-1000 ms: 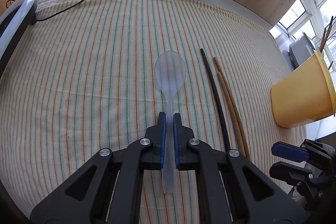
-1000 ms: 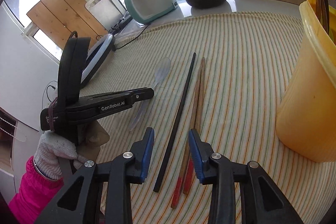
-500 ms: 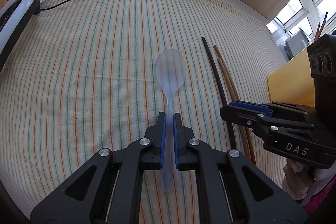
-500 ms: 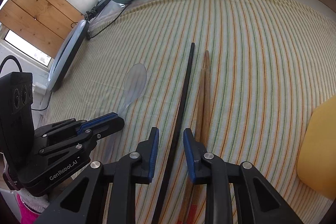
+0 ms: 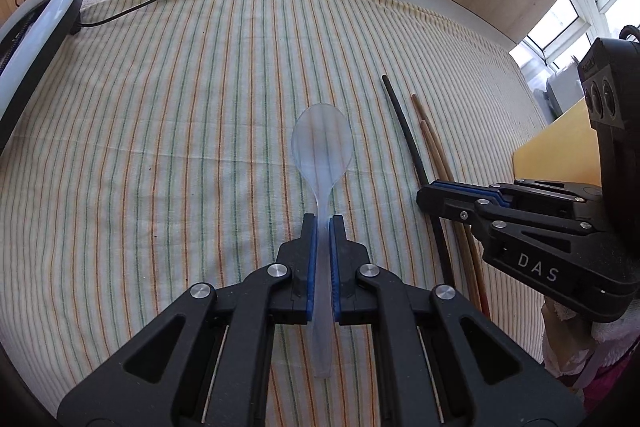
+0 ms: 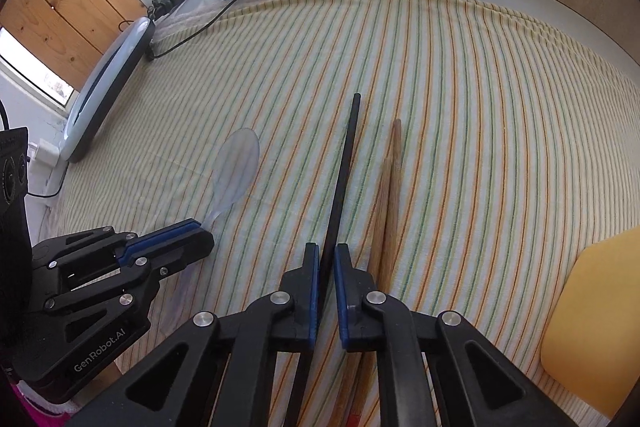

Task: Organize utensils
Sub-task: 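Grasp the black chopstick on the cloth with the right gripper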

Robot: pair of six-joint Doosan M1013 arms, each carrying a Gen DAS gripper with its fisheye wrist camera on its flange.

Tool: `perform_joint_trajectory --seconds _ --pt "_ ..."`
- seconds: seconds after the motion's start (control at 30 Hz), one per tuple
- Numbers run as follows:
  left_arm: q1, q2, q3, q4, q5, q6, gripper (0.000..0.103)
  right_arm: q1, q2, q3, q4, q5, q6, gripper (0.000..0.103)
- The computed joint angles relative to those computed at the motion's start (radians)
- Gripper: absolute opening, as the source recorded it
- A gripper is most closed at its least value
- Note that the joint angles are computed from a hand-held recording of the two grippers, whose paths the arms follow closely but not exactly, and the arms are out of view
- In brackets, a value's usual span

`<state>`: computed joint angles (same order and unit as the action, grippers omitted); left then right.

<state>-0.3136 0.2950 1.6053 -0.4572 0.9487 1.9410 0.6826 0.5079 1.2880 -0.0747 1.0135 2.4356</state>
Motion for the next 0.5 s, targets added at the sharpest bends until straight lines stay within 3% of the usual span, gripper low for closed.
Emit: perform_joint_trajectory --seconds 0.3,0.5 --pt "0.018 -0.036 0.009 -0.059 -0.022 0.034 0.004 0.018 -0.067 0.071 -0.044 -0.118 0.043 0.004" --pt "0.006 -0.049 0.016 -0.033 -0.021 0.049 0.004 0.039 -0.098 0.092 -0.107 -0.142 0.071 0.003"
